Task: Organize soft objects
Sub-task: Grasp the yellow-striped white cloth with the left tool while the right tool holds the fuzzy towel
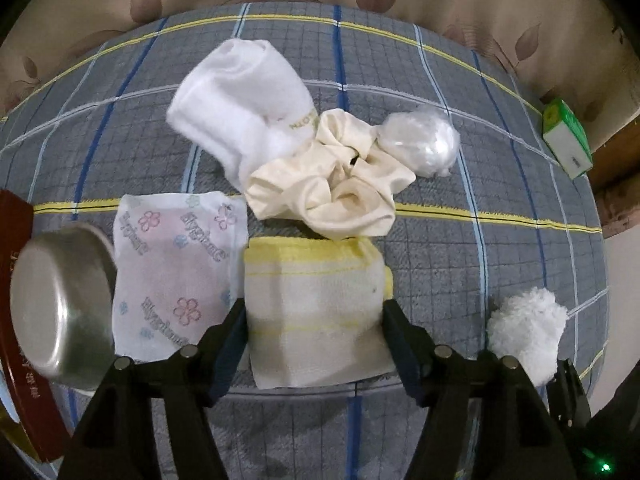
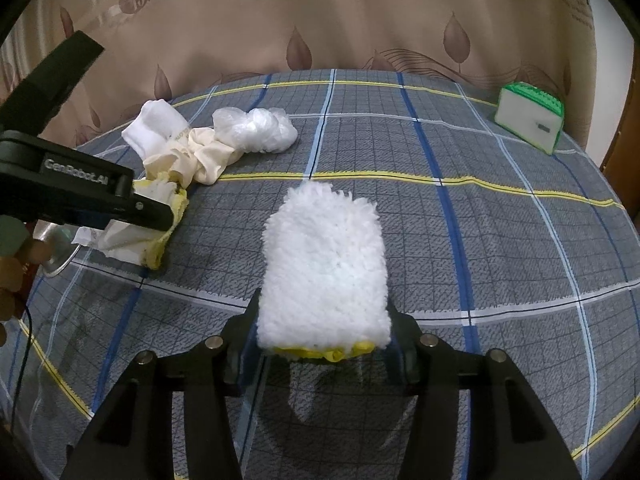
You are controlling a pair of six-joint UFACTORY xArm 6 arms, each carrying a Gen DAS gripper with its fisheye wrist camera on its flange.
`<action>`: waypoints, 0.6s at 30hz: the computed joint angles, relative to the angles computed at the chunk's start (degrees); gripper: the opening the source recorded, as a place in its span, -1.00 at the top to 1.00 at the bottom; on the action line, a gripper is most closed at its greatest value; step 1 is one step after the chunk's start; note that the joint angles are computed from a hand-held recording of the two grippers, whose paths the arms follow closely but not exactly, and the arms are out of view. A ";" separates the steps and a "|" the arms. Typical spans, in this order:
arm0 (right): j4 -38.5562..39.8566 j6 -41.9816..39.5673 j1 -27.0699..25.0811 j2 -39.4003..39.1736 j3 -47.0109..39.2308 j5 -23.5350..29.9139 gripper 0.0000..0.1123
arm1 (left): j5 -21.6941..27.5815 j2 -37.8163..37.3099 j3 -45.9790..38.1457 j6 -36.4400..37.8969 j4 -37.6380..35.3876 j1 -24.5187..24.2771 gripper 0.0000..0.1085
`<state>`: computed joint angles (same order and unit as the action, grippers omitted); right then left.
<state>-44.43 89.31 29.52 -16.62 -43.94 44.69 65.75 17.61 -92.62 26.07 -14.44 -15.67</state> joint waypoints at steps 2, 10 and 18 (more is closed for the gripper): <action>0.05 -0.15 -0.01 0.05 -0.06 0.08 0.10 | -0.24 -1.29 1.07 1.51 -0.65 0.33 -0.23; 0.27 -1.01 0.09 0.57 -0.55 0.57 0.07 | 5.09 -3.78 0.39 6.91 -6.00 2.77 -0.23; 0.39 -1.51 0.17 0.70 -0.72 0.96 0.06 | 7.97 -5.51 0.27 9.49 -7.46 4.65 -0.23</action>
